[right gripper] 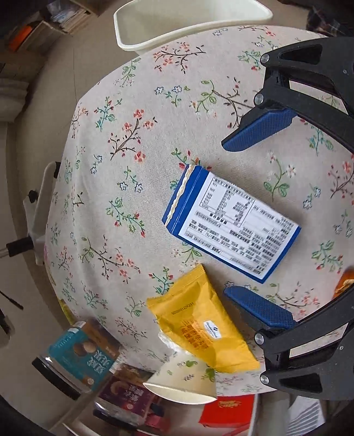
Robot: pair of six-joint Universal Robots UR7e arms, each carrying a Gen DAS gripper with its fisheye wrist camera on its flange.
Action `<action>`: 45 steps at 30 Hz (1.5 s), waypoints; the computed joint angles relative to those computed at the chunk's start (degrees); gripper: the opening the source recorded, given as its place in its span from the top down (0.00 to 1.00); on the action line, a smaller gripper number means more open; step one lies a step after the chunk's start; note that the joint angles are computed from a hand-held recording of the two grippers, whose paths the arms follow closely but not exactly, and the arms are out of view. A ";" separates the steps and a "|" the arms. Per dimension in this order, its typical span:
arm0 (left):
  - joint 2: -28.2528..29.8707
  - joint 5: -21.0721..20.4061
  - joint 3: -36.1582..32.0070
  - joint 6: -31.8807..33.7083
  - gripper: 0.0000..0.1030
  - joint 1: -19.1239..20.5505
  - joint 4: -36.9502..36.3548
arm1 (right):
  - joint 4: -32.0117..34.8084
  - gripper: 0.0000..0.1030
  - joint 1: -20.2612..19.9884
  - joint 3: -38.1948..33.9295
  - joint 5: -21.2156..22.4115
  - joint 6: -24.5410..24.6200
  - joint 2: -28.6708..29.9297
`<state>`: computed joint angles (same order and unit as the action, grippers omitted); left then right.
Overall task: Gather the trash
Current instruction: 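Grasp the white tissue with the left tool while the right tool grasps the small blue-and-white box, then carry the tissue and small box over the bin and open both tools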
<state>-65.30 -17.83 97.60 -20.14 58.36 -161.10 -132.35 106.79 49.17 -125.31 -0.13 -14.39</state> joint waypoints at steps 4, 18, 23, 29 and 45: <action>-1.42 0.47 1.36 -0.66 0.62 -1.36 0.85 | -3.87 0.28 0.88 0.89 -2.92 -1.93 1.13; -2.50 0.94 3.86 -1.38 0.62 -3.29 -1.19 | -10.31 0.47 2.55 8.61 6.86 -13.49 -9.86; 0.19 2.16 2.61 2.64 0.62 -4.81 -4.85 | -14.12 0.47 2.89 11.37 9.38 -18.32 -14.13; 3.25 3.02 1.17 5.29 0.62 -5.91 -6.82 | -22.89 0.47 1.80 13.86 9.86 -24.57 -16.40; 12.65 -0.56 -5.69 9.54 0.62 -7.12 -6.58 | -36.16 0.47 -5.04 12.52 2.89 -23.03 -19.71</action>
<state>-52.65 -18.40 91.91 -10.61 51.25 -167.68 -168.50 101.74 61.70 -122.43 -23.15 -34.09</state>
